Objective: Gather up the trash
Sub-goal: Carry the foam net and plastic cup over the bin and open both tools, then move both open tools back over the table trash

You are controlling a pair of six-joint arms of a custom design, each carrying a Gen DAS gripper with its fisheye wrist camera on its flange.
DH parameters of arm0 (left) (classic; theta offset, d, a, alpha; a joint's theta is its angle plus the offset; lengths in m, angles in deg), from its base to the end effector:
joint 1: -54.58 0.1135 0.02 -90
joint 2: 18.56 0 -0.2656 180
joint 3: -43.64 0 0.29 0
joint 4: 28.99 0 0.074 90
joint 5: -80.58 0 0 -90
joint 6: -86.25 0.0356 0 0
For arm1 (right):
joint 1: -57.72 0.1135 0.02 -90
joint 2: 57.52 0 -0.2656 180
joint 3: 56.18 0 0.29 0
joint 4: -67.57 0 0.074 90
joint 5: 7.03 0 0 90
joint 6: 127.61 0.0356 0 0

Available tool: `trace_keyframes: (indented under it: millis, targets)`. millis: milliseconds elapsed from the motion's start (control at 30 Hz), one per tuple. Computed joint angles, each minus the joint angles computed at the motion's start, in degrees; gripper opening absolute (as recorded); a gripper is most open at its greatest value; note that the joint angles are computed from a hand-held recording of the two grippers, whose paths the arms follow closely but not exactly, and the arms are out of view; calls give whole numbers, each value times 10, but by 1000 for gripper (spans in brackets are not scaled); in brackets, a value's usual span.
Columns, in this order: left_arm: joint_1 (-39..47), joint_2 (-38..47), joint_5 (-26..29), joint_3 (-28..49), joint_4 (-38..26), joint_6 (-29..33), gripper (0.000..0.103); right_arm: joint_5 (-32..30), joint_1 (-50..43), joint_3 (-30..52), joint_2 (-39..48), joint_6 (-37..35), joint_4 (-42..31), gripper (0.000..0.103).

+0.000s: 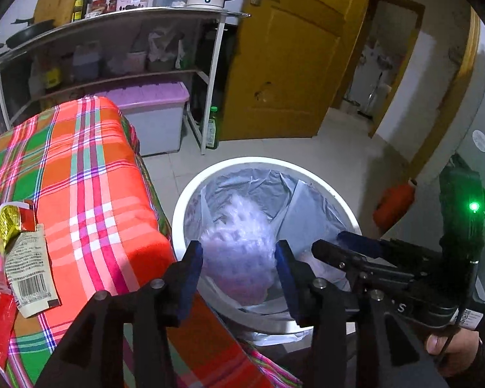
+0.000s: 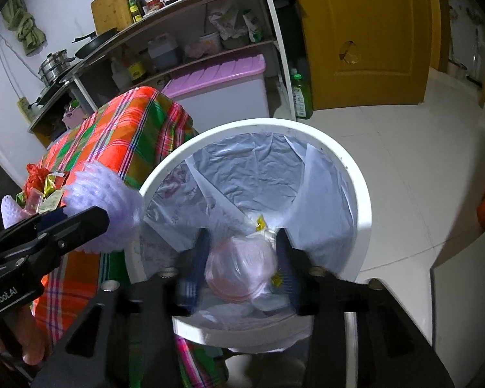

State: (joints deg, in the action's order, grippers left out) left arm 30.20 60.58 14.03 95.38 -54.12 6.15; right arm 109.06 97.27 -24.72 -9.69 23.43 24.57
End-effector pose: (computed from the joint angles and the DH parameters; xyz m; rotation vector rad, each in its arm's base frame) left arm 0.2604 -0.1336 0.1562 0.8964 2.3152 -0.6157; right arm 0.1441 0.0987 0.1374 0.6108 2.3832 0.1539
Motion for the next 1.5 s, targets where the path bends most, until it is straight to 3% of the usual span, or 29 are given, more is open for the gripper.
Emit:
trace_keyframes:
  millis: [367,700,1100,1500]
  targets:
    - [8,-39,-8,-19,2,-5,48,34,34,14,-19,15,-40,52]
    - [61,-189,-15,-72,-41,10,48,119,155,75,-25,91,-121,52]
    - [226,-379,47,-100,-179,75,48,206,293,194,95,147,-163,52]
    - [447,-423,161,-82,-277,188,48,224,340,282,210,135,-156,52]
